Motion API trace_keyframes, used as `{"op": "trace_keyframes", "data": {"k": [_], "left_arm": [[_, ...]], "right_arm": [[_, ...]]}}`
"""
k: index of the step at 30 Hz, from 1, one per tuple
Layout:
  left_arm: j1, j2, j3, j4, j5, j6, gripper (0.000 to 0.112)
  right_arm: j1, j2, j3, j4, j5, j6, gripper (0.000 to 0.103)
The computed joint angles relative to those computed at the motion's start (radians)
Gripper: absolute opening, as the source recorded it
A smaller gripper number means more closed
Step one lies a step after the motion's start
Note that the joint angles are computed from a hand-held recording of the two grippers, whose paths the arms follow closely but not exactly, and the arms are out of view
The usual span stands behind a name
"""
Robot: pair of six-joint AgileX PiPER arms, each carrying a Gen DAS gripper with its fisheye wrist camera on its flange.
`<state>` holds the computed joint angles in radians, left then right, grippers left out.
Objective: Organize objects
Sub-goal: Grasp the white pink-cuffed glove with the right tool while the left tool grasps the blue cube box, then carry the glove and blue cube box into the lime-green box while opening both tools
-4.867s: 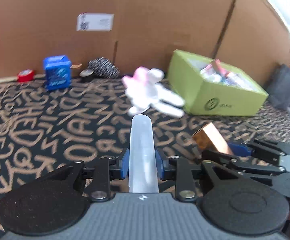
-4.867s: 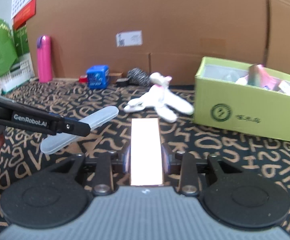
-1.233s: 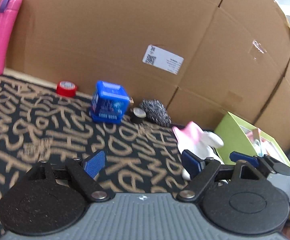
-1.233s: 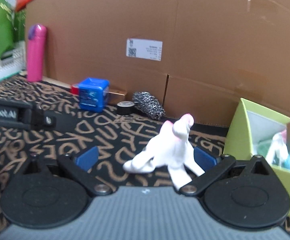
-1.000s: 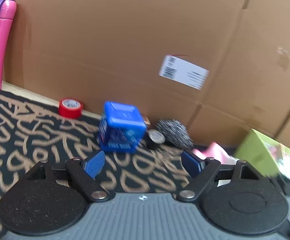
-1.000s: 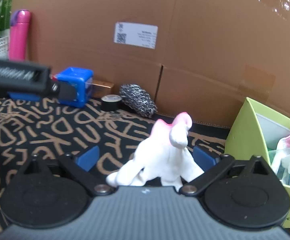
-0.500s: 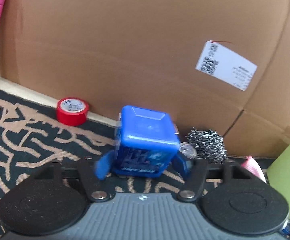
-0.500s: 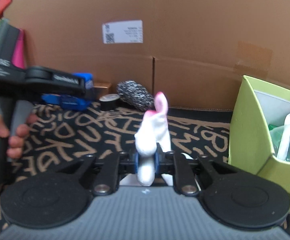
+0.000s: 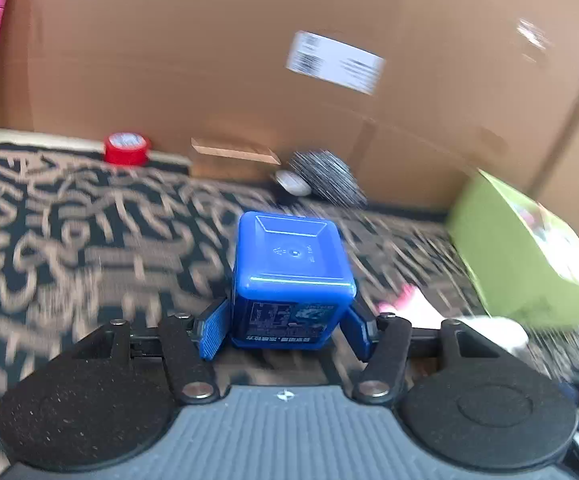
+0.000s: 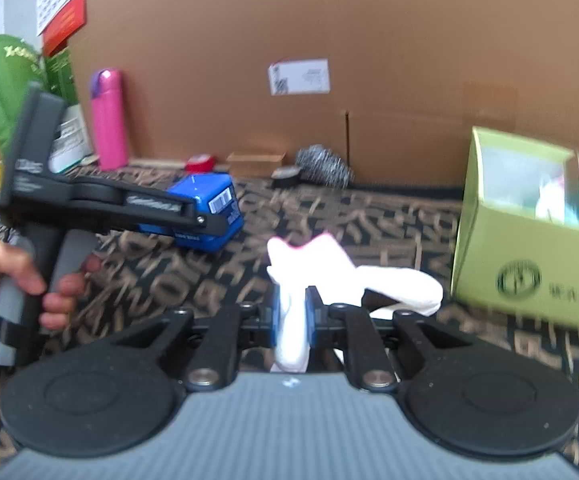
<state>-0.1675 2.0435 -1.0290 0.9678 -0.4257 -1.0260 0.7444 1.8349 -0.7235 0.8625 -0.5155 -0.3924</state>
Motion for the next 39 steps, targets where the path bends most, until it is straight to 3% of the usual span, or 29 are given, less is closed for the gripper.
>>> {"op": "trace_keyframes", "data": {"k": [1, 3, 4, 5, 7, 8, 12, 16, 21, 28, 29, 32, 39], "left_arm": [[-0.004, -0.023, 0.055, -0.048, -0.026, 0.061, 0.063], [-0.022, -0.057, 0.155, -0.184, -0.072, 0.201, 0.063], [-0.034, -0.067, 0.188, -0.265, -0.086, 0.273, 0.063], [-0.052, -0.069, 0.201, -0.331, -0.086, 0.323, 0.066], [-0.064, -0.056, 0.21, -0.401, -0.103, 0.37, 0.07], [-0.066, -0.053, 0.207, -0.407, -0.101, 0.363, 0.071], [-0.063, -0.05, 0.182, -0.396, -0.079, 0.326, 0.075], [-0.057, -0.037, 0.161, -0.354, -0.085, 0.288, 0.075], [-0.063, -0.027, 0.136, -0.323, -0.072, 0.253, 0.075], [-0.076, -0.023, 0.139, -0.374, -0.069, 0.302, 0.072], [-0.079, -0.025, 0.139, -0.381, -0.064, 0.313, 0.066], [-0.083, -0.035, 0.145, -0.351, -0.057, 0.298, 0.065], [-0.1, -0.088, 0.171, -0.216, -0.066, 0.184, 0.063]], "right_arm": [[0.012, -0.008, 0.021, -0.001, 0.002, 0.001, 0.015], [0.038, -0.007, 0.044, 0.017, -0.018, -0.033, 0.033], [0.051, 0.002, 0.047, 0.04, -0.038, -0.059, 0.054], [0.06, 0.013, 0.044, 0.072, -0.058, -0.094, 0.062], [0.074, 0.029, 0.039, 0.111, -0.097, -0.15, 0.063], [0.072, 0.036, 0.038, 0.109, -0.109, -0.159, 0.069], [0.026, 0.052, 0.027, 0.082, -0.087, -0.132, 0.073], [-0.043, 0.053, 0.036, -0.098, -0.039, 0.064, 0.072], [-0.075, 0.07, 0.027, -0.192, -0.023, 0.168, 0.064], [-0.046, 0.065, 0.03, -0.14, -0.037, 0.13, 0.019], [-0.048, 0.059, 0.043, -0.172, -0.045, 0.172, 0.016], [-0.051, 0.038, 0.092, -0.249, -0.086, 0.28, 0.014], [-0.004, -0.061, 0.197, -0.187, -0.19, 0.298, 0.013]]}}
